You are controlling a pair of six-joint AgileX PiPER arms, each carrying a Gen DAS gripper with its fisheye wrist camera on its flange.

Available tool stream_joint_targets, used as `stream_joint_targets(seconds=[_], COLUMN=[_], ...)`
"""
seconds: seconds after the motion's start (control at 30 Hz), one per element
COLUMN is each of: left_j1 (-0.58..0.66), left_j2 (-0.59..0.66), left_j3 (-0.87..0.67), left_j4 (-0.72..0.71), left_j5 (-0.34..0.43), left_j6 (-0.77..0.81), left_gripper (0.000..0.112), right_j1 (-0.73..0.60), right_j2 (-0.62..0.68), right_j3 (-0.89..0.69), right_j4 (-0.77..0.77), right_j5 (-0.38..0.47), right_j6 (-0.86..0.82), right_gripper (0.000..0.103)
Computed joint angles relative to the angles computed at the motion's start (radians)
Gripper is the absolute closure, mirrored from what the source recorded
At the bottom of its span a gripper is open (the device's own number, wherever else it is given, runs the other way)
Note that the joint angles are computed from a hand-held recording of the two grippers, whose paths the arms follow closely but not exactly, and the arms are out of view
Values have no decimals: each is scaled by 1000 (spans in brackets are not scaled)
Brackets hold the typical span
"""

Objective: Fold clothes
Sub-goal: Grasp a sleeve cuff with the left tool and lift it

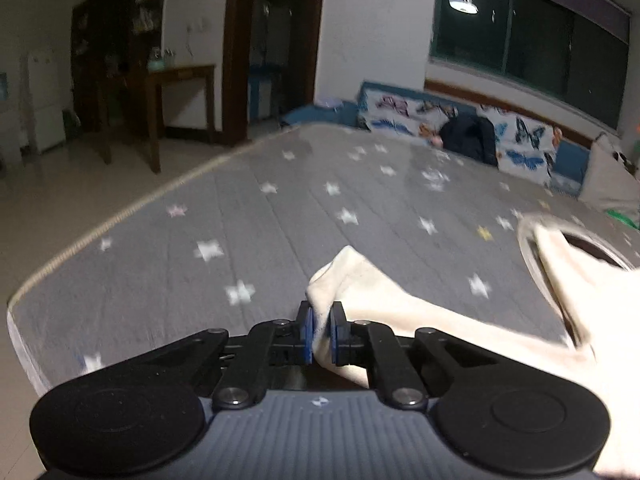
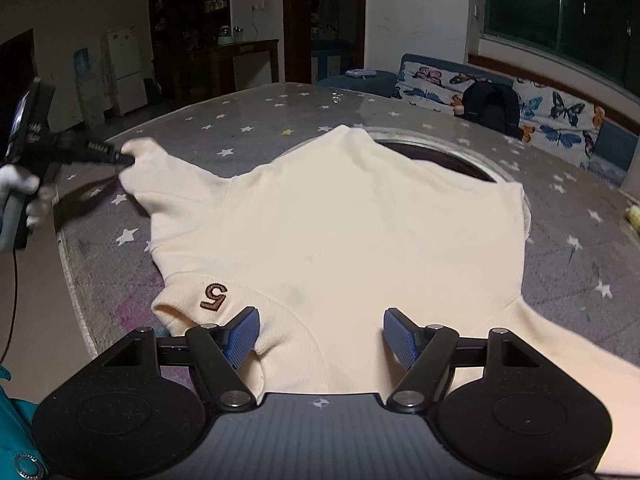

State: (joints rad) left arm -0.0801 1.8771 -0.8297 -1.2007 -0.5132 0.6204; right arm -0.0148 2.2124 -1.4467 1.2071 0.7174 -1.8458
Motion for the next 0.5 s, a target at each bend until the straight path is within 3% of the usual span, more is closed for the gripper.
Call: stream_joint_targets(seconds=[0.1, 0.13, 0.17, 0.23, 0.33, 0.4, 0.43, 0.5], left_j1=[22, 14, 2, -19, -33, -41, -41, -34], left_j2=[33, 34, 29, 15, 11, 29, 43, 44], left_j3=[-19, -13, 1, 37, 50, 24, 0, -3], left_j4=[41, 45, 52, 82, 72, 4, -28, -14], left_j5=[24, 12, -4, -37, -55, -66, -74, -71], left_j6=[-47, -58, -77, -141, -163, -100, -66, -94], left_gripper=[98, 86, 63, 52, 54, 63, 69, 95], right_j1=[5, 10, 12, 10, 2, -4, -7, -16], right_j2=[4, 6, 8, 6, 0, -2, -5, -15], right_j3=[-9, -12, -14, -14, -14, -15, -10, 6], right_j4=[-16, -23, -28, -26, -15, -8, -1, 17], right_j5=[6, 2, 0, 4, 12, 19, 20, 24], right_j6=[14, 20, 25, 28, 29, 30, 24, 8], right_gripper=[31, 31, 31, 31, 31, 31, 31, 31])
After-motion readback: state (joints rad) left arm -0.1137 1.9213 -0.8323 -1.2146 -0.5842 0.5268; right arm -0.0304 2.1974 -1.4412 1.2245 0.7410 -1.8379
